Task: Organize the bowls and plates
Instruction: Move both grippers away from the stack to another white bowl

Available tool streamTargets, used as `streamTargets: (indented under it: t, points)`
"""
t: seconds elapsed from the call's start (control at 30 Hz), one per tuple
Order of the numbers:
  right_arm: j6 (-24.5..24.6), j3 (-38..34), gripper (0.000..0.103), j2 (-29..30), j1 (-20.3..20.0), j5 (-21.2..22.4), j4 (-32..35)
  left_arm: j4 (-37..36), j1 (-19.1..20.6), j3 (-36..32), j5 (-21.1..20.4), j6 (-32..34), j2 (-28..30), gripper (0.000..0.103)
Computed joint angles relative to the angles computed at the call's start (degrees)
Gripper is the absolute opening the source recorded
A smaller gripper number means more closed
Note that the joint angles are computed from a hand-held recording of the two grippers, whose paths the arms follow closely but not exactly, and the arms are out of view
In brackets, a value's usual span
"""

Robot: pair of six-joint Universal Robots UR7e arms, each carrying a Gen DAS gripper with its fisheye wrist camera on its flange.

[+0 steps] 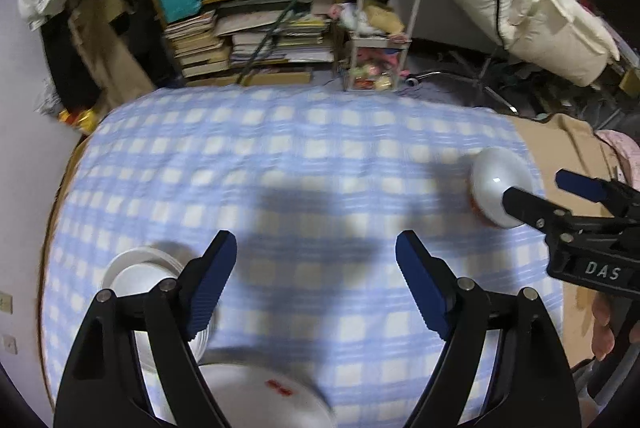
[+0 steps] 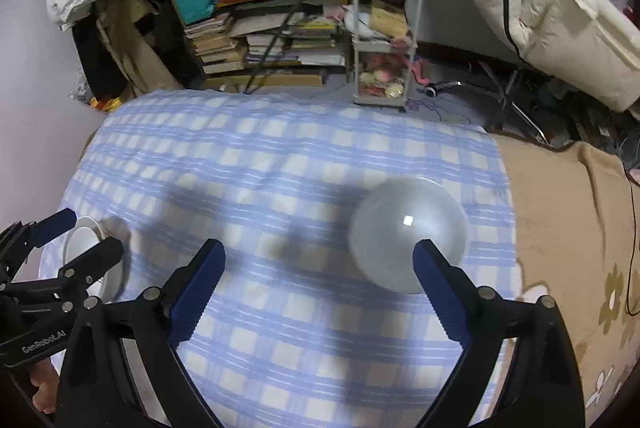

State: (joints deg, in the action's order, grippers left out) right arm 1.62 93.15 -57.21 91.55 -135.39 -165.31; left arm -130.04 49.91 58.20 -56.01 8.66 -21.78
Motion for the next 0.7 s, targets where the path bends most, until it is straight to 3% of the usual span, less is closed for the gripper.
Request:
streamTargets:
  t: [0.4, 0.57, 0.7]
  points:
    - [1.95, 6.22, 0.099, -4.84, -6.65, 0.2, -5.35, 3.83, -2.48, -9.74, -2.84, 0.85, 10.16, 0.081]
    - [3.7, 7.64, 0.091, -6.12, -9.55, 1.78, -5.52, 5.14, -2.91, -14.79, -3.96, 2.34, 14.71, 0.081]
    - [4.17, 7.56, 0.076, -6.46, -11.46, 3.89, -4.01, 8.82, -3.08, -20.16, -5.05, 1.75, 18.67, 0.081]
